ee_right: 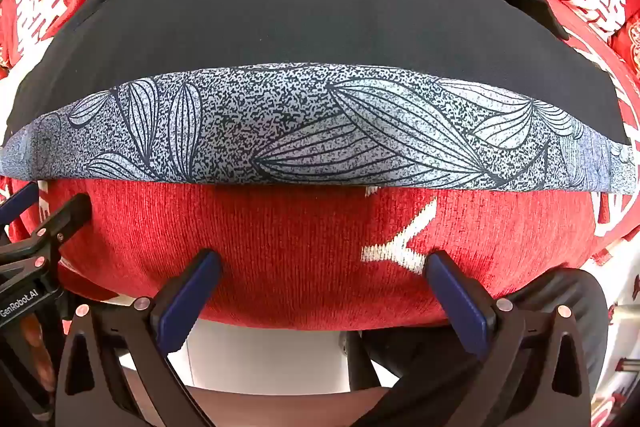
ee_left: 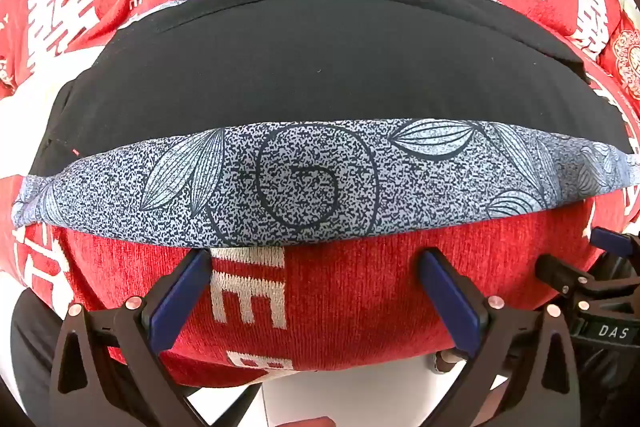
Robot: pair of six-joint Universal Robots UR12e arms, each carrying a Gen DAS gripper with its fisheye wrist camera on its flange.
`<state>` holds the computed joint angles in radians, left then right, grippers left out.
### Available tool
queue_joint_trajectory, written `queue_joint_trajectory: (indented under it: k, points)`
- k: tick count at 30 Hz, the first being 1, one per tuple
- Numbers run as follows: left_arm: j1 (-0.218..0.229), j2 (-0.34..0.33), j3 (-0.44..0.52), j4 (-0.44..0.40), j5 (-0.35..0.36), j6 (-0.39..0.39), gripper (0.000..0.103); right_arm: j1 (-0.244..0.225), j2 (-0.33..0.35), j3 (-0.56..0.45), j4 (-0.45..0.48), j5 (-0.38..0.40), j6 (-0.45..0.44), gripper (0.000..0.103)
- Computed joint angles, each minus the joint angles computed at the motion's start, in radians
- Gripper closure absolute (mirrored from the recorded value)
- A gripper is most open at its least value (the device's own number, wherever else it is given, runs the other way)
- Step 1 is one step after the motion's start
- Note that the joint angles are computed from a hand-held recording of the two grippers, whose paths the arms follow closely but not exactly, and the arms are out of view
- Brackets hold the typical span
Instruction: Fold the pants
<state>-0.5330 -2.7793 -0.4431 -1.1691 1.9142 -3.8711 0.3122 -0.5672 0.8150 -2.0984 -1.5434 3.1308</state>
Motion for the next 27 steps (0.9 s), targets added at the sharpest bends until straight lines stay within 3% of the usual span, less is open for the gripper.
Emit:
queue_joint_trajectory:
  k: [27]
  points:
    - [0.0, -0.002, 0.007, 0.001, -0.003, -0.003, 0.0, 0.006, 0.013, -0.022, 0.015, -0.017, 0.02, 0.0]
